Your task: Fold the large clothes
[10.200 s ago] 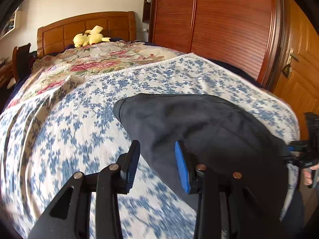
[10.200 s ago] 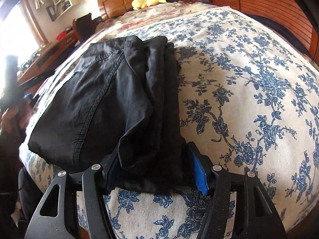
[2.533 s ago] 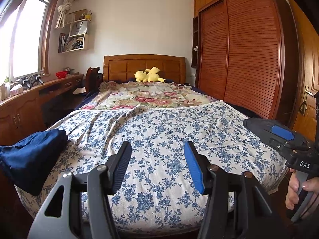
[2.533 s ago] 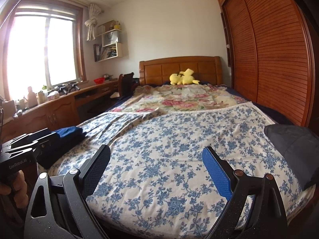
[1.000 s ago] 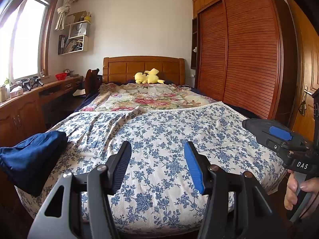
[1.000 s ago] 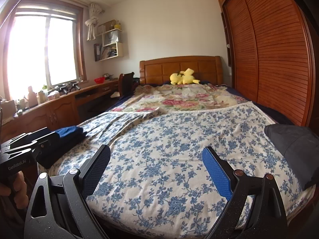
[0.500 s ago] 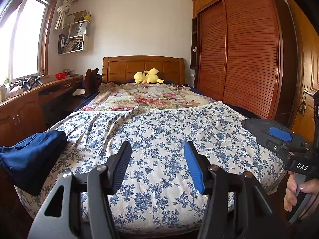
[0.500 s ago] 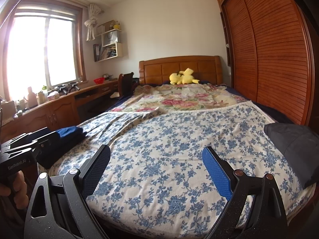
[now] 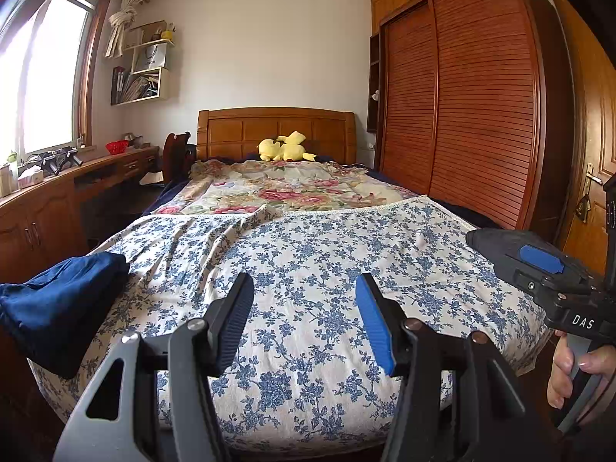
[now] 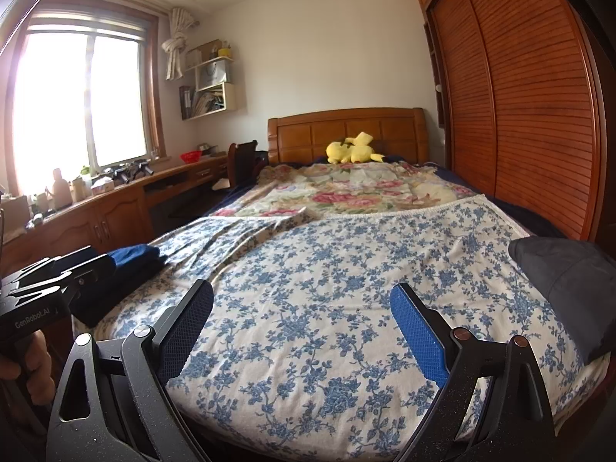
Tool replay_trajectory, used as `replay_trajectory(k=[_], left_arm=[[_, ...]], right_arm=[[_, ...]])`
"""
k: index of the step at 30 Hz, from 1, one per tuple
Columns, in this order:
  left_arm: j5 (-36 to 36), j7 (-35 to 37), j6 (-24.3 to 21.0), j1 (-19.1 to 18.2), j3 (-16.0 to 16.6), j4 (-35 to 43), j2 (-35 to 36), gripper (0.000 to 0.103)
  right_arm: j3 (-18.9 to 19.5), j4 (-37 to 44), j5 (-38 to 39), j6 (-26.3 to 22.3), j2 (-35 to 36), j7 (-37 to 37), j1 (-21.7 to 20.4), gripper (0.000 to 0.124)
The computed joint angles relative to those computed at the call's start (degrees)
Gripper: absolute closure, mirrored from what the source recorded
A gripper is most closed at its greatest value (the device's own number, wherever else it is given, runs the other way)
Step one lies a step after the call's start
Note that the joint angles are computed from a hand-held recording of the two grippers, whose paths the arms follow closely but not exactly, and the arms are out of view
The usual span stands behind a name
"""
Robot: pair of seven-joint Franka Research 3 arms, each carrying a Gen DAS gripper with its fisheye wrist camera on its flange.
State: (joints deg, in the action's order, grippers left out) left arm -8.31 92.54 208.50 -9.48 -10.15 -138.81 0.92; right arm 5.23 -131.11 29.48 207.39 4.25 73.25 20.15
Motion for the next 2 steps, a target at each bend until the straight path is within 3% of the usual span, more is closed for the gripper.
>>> replay_trajectory(k=[2], left_arm=[[-0.3,0.2,0.0,-0.1,0.0,0.1,0.0,0.049]], right_arm=[[0.0,0.0,0.1,0.1,0.0,-0.1,0.0,0.029]])
